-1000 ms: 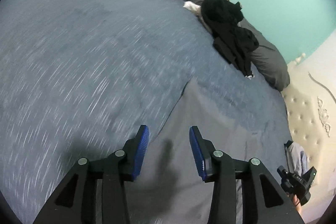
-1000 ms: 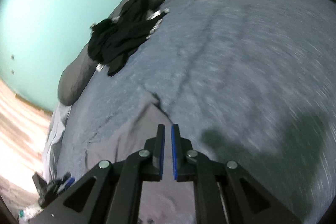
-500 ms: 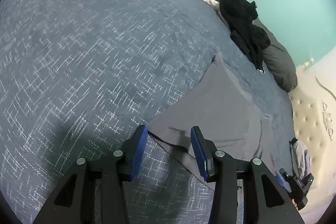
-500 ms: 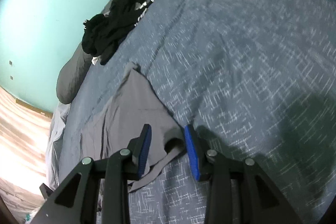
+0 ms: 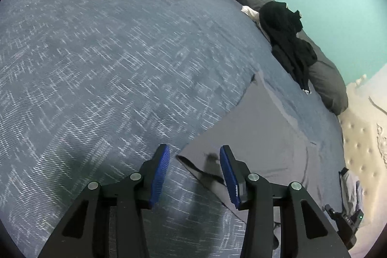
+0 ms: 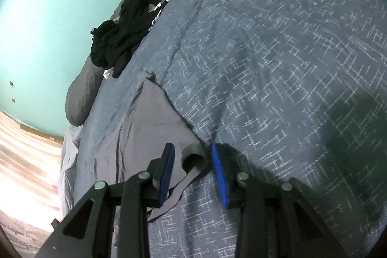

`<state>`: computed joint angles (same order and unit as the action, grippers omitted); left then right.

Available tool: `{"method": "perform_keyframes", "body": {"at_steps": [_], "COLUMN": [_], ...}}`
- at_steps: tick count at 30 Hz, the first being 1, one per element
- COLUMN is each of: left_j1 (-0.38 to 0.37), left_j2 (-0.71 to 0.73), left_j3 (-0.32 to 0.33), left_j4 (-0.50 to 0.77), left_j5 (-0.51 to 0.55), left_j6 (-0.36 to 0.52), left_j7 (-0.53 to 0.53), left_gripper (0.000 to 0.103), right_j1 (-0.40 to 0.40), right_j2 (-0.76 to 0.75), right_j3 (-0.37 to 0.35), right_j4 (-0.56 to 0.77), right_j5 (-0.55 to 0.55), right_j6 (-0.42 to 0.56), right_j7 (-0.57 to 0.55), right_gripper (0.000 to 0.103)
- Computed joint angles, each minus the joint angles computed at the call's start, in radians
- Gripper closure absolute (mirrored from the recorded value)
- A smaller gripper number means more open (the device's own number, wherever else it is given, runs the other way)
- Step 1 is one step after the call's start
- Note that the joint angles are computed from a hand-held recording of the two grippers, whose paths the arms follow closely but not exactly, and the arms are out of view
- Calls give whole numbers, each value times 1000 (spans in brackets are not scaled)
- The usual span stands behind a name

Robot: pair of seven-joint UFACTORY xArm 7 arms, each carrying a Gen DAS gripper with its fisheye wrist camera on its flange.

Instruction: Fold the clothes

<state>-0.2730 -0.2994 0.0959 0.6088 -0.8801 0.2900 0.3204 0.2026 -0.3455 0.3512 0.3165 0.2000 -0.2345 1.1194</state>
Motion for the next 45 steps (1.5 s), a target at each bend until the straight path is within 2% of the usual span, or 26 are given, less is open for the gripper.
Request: {"method": "perform_keyframes", "body": {"at_steps": [3, 6, 8, 11, 16, 23, 32, 34, 36, 37, 38, 39, 45], "left_j1": [-5, -6, -6, -2, -5, -13, -17, -26, -20, -14, -12, -12, -8], "left_j2": [8, 14, 15, 14, 11, 6, -6, -4, 0, 1, 2, 2, -11], "left_j3": [-7, -8, -8, -14, -11, 3, 5, 14, 5, -2, -3, -1, -9], "left_j4": [6, 10, 10, 7, 2, 1, -8, -4, -1, 0, 1, 3, 4], "left_j5": [-4, -11, -16, -10, -9, -28, -38, -59, -57, -50, -50, -56, -55], "left_j6": [-3, -6, -7, -12, -28, -25, -16, 0, 9, 10, 11, 17, 12], "left_j7": [-5, -6, -3, -10, -16, -2, 14, 34, 32, 26, 25, 28, 29], "left_gripper": [56, 56, 56, 56, 56, 56, 57, 64, 80, 84, 94, 100, 101], "right_j1": [46, 96, 117, 74, 77, 117, 124, 127, 131, 133, 135, 137, 143], "right_j2": [21, 31, 31, 1, -5, 12, 33, 35, 36, 37, 37, 38, 41], "right_j3": [-50, -106, -132, -79, -82, -132, -141, -148, -154, -158, -161, -165, -178], "right_j4": [-5, -20, -31, -51, -54, -72, -67, -65, -64, -64, -64, -64, -64], "right_j5": [-14, -22, -25, 21, 25, 14, 3, -4, -11, -14, -18, -21, -38], "right_j6": [-37, -81, -105, -93, -94, -126, -138, -137, -137, -137, -138, -139, -140], "right_j7": [4, 17, 30, 19, 19, 62, 72, 73, 74, 76, 78, 80, 89], "right_gripper": [93, 99, 100, 101, 101, 101, 101, 101, 101, 101, 101, 101, 101]}}
